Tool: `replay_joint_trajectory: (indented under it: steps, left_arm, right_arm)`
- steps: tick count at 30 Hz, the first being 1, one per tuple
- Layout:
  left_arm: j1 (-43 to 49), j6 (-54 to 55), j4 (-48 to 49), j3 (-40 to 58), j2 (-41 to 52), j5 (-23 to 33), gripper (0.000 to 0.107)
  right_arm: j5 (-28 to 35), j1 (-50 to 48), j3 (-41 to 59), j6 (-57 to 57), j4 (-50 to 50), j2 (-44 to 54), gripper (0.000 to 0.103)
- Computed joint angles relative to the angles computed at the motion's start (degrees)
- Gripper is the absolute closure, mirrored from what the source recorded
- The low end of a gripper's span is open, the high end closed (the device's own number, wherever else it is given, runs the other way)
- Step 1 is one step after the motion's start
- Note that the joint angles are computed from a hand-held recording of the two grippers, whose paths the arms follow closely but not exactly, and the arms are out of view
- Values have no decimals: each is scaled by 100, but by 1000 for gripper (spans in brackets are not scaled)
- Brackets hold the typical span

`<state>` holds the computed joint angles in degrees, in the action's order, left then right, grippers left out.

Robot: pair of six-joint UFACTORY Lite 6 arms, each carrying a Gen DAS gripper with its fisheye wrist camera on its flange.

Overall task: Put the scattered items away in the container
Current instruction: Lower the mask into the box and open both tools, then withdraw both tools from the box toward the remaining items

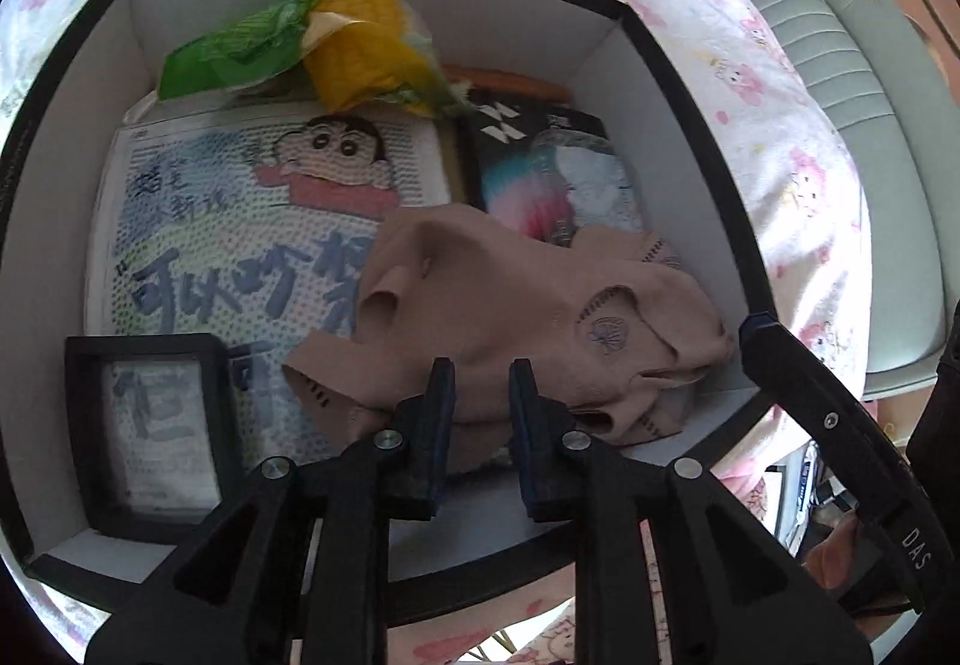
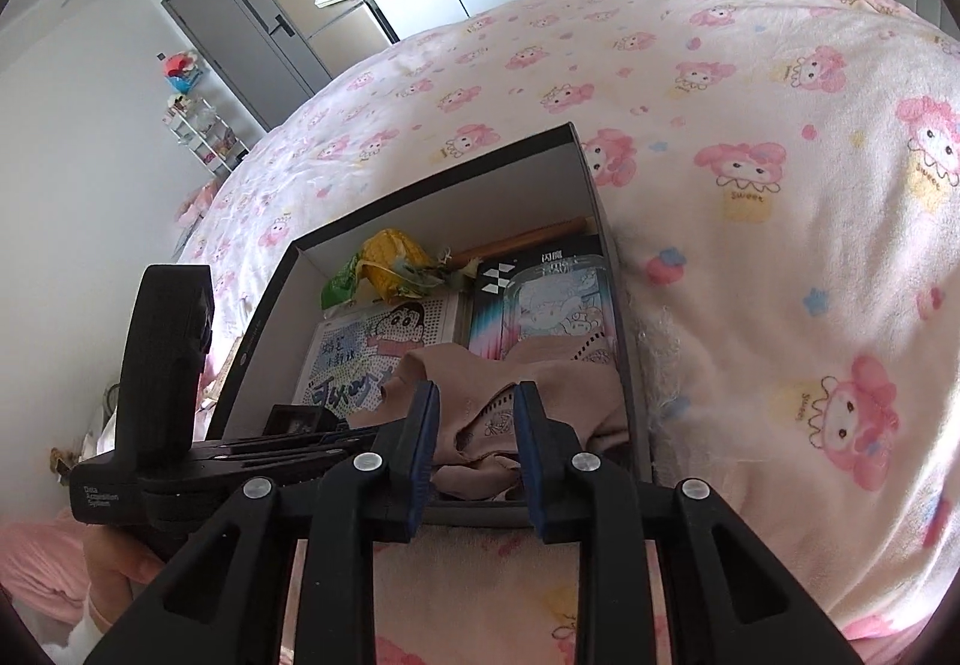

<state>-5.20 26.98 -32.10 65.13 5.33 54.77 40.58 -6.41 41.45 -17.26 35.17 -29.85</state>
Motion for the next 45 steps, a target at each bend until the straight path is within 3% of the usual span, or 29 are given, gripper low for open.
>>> replay_joint_trajectory:
  steps: [2,6,8,11,15,19,23,28,32,36,41,45]
  left_arm:
    - [163,-36,171,-39,-125,13,89]
    - [760,680,-545,32,-161,494,89]
    - [820,886,-799,100,-152,564,87]
    - [712,987,-1068,215,29,628,84]
    - [327,111,-168,135,67,155,84]
    - [651,290,-143,-176,-250,210,84]
    - [1279,921,-563,-248,-867,808,84]
    - [2048,1603,-1025,-38,-1694,1686,75]
    - [1814,1448,-1116,612,-1629,1575,71]
    - [2460,1808,-1250,703,-2046,2213,71]
    - [3250,2334,-1301,416,-2486,2730,71]
    - [3889,2959,-1190,-268,-2703,2687,71]
  right_arm:
    - [-54,52,51,-86,43,241,81]
    - [-339,423,227,293,-337,588,81]
    - [-428,616,385,812,-828,738,79]
    - [-366,574,477,732,-677,695,79]
    - [-407,1019,568,1604,-1621,452,79]
    - [-310,1267,613,1851,-1841,606,79]
    - [-289,1618,700,2246,-2068,718,79]
    - [-147,2502,1043,3606,-3174,574,79]
    - [143,3201,1315,4710,-4043,336,79]
    - [417,3852,1441,5563,-4628,21,79]
    - [550,4656,1343,6355,-5093,-208,78]
    - [356,5227,1149,6740,-5211,-57,78]
